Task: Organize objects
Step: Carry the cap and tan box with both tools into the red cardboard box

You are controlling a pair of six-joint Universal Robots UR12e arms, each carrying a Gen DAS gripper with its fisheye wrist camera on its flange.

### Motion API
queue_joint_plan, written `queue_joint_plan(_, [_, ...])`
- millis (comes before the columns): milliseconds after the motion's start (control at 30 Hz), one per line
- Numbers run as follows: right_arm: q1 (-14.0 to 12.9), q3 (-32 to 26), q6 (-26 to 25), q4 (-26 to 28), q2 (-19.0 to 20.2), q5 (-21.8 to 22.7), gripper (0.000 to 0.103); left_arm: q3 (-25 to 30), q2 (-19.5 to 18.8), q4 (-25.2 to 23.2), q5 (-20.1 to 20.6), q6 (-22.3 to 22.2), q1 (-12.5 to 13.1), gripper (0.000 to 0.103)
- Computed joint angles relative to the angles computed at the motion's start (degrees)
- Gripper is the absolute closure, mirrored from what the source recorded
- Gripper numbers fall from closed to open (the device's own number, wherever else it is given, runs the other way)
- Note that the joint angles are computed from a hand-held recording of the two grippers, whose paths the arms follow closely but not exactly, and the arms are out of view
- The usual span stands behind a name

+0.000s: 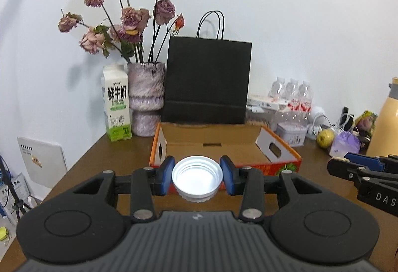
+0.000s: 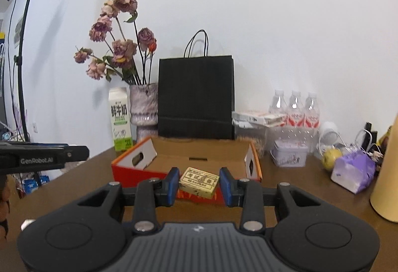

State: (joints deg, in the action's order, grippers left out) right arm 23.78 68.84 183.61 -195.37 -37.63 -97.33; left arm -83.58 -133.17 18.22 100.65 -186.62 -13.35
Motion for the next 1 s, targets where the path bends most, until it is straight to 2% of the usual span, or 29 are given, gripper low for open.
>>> queue_joint_plan(533, [-0.6, -17.1, -0.7, 8.7, 7.8, 1.2, 0.069, 12.3, -5.5, -4.9, 0.7, -4.3, 0.4, 0.062])
queue_joint_plan(800, [-1.0, -26.3, -2.1, 16.6, 12.0, 1.5, 0.069, 19.7, -9.2, -10.5, 2.0, -4.7, 0.8, 0.062])
queue_joint_plan(1000, [-1.4, -36.0, -3.1, 24.1, 16.5, 2.0, 0.069, 25.4, -12.1, -15.3, 3.1, -4.9, 1.1, 0.062])
